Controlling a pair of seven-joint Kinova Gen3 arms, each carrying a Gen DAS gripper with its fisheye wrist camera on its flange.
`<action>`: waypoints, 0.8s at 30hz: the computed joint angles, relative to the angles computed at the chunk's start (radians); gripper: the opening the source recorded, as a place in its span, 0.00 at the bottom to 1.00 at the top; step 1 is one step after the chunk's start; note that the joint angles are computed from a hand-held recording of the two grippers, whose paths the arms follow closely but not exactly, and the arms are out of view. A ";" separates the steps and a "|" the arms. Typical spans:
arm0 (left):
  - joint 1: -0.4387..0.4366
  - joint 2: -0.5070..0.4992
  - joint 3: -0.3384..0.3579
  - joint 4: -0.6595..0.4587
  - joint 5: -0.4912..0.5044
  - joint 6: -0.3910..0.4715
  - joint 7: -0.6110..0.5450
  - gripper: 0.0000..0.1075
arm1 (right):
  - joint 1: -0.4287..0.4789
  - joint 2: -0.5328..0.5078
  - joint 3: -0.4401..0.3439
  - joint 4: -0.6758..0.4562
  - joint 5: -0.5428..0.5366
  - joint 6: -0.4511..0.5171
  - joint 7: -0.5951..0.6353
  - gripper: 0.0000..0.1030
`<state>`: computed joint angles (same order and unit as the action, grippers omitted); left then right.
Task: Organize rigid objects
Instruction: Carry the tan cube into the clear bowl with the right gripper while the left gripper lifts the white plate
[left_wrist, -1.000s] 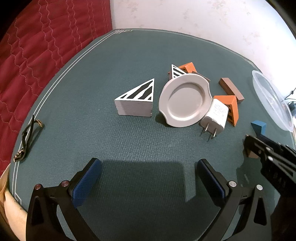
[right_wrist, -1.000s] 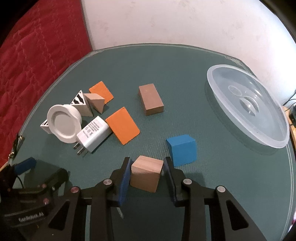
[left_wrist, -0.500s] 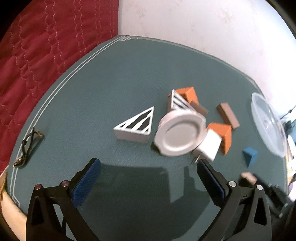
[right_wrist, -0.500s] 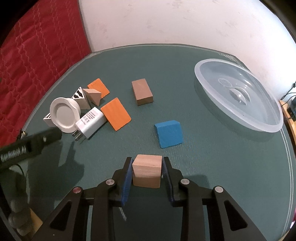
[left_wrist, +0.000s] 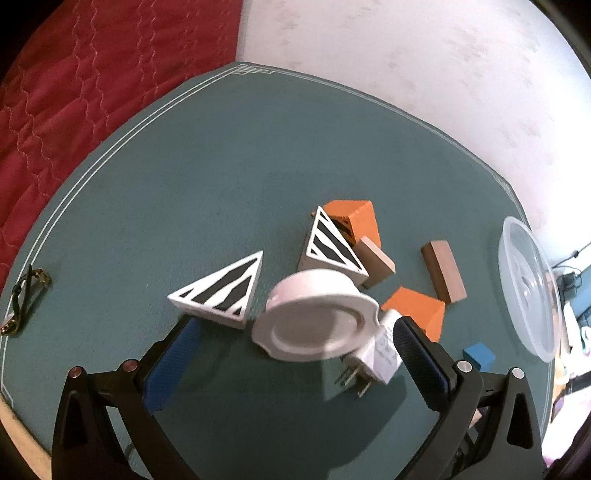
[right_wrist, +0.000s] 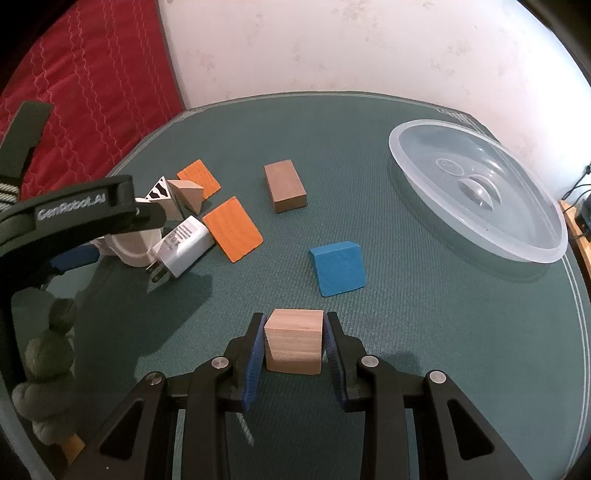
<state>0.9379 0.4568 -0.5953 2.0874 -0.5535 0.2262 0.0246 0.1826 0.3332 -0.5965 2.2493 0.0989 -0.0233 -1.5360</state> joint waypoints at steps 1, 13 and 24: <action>-0.005 0.003 0.003 -0.005 0.002 0.007 -0.001 0.96 | 0.013 0.003 -0.011 -0.001 0.003 -0.001 0.001 0.33; 0.042 0.007 -0.006 -0.005 -0.079 0.049 0.066 0.61 | 0.127 0.038 -0.118 -0.007 0.021 0.002 0.010 0.32; 0.185 -0.042 -0.064 0.032 -0.299 0.149 0.308 0.60 | 0.403 0.120 -0.377 -0.017 0.001 0.030 0.083 0.32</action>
